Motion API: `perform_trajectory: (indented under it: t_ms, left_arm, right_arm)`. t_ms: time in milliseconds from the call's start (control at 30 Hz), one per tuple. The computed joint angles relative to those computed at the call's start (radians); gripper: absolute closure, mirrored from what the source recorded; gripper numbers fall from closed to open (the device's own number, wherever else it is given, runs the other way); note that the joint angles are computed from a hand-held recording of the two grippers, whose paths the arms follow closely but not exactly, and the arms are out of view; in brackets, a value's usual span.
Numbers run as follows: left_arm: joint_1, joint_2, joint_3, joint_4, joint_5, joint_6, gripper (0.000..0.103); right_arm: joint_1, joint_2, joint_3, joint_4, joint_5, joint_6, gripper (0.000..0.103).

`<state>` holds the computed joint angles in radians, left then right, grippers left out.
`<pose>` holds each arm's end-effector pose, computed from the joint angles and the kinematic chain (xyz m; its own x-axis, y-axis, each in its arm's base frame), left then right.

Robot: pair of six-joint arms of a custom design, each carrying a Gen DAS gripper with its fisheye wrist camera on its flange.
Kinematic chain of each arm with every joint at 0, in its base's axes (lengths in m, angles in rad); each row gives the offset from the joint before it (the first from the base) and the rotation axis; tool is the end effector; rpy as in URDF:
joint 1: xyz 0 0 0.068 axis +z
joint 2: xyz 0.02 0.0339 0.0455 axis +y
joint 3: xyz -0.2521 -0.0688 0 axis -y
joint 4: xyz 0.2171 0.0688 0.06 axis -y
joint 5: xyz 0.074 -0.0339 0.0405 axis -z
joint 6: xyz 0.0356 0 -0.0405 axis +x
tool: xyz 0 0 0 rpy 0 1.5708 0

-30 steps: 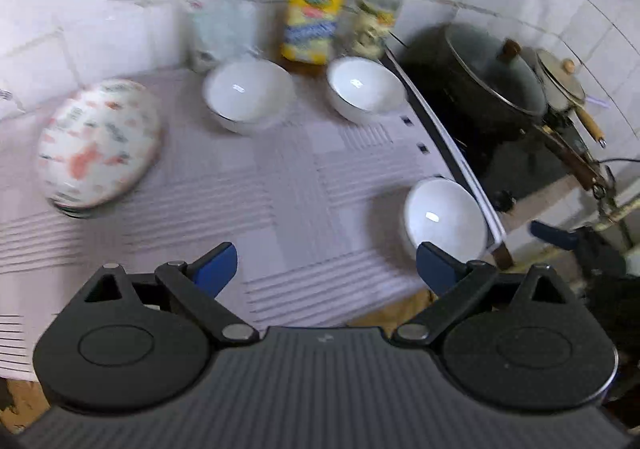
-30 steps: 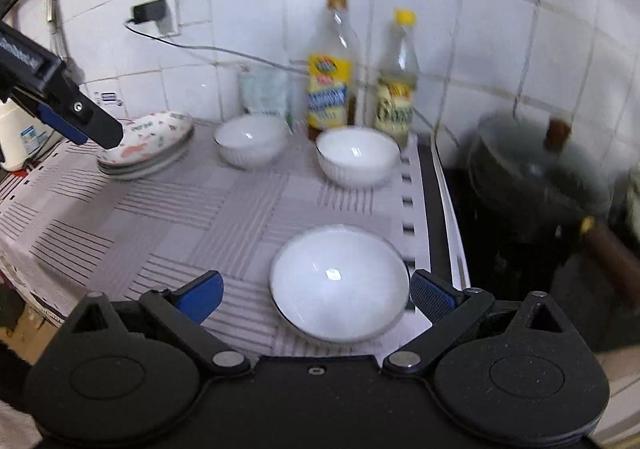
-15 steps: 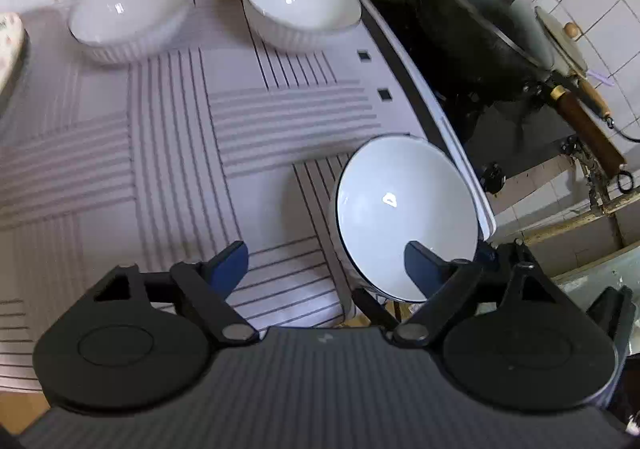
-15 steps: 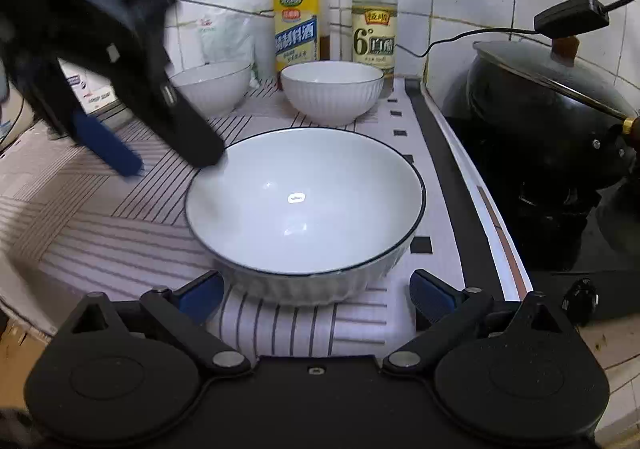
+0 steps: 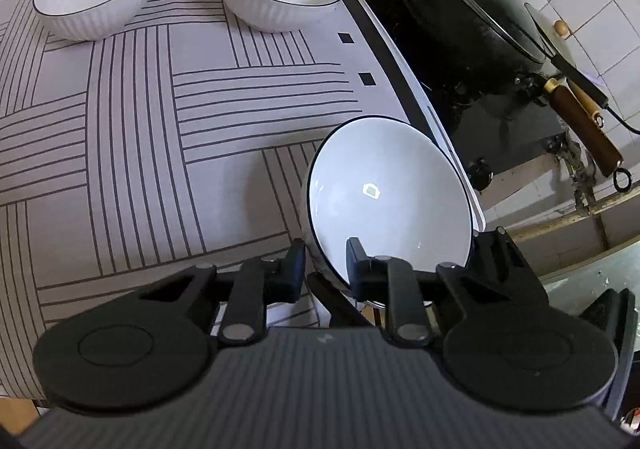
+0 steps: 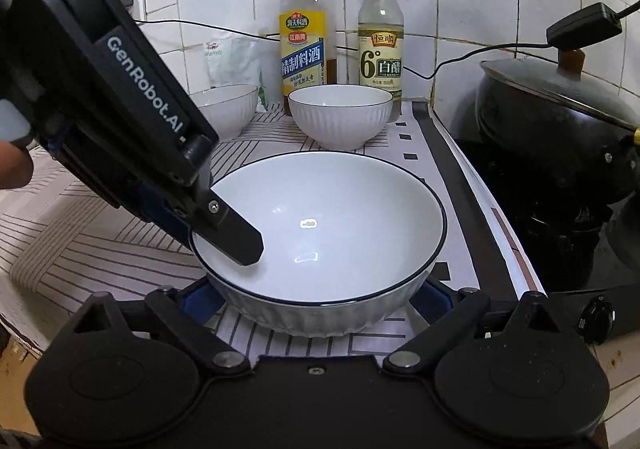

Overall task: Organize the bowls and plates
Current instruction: 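Lift the white bowl with both grippers and carry it toward the other bowls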

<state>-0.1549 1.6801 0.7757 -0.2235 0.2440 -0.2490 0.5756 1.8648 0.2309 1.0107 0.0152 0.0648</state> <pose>0.2708 -0.0510 0.1325 -0.9273 -0.0972 -0.3615 0.0242 0.9481 -0.3172 0.1918 0.1238 0.0704 -0.5231 -0.2623 -0.8109 -0.5011 0.8643 0.0437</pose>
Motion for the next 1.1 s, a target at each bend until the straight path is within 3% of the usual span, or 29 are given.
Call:
perform_trajectory:
  t_ms: [333, 633, 833, 1100]
  left_arm:
    - [0.012, -0.11, -0.024, -0.062, -0.049, 0.04, 0.083]
    - [0.139, -0.34, -0.041, -0.226, -0.097, 0.132, 0.083]
    - [0.372, -0.398, -0.009, -0.32, -0.043, 0.221, 0.082]
    - [0.597, -0.306, 0.025, -0.298, -0.026, 0.288, 0.082]
  right_arm:
    - [0.065, -0.076, 0.002, -0.048, 0.036, -0.008, 0.004]
    - [0.205, -0.189, 0.084, -0.177, 0.077, -0.021, 0.004]
    - [0.285, -0.109, 0.224, -0.2, 0.039, -0.056, 0.004]
    - [0.331, 0.084, 0.464, -0.252, -0.05, -0.122, 0.004]
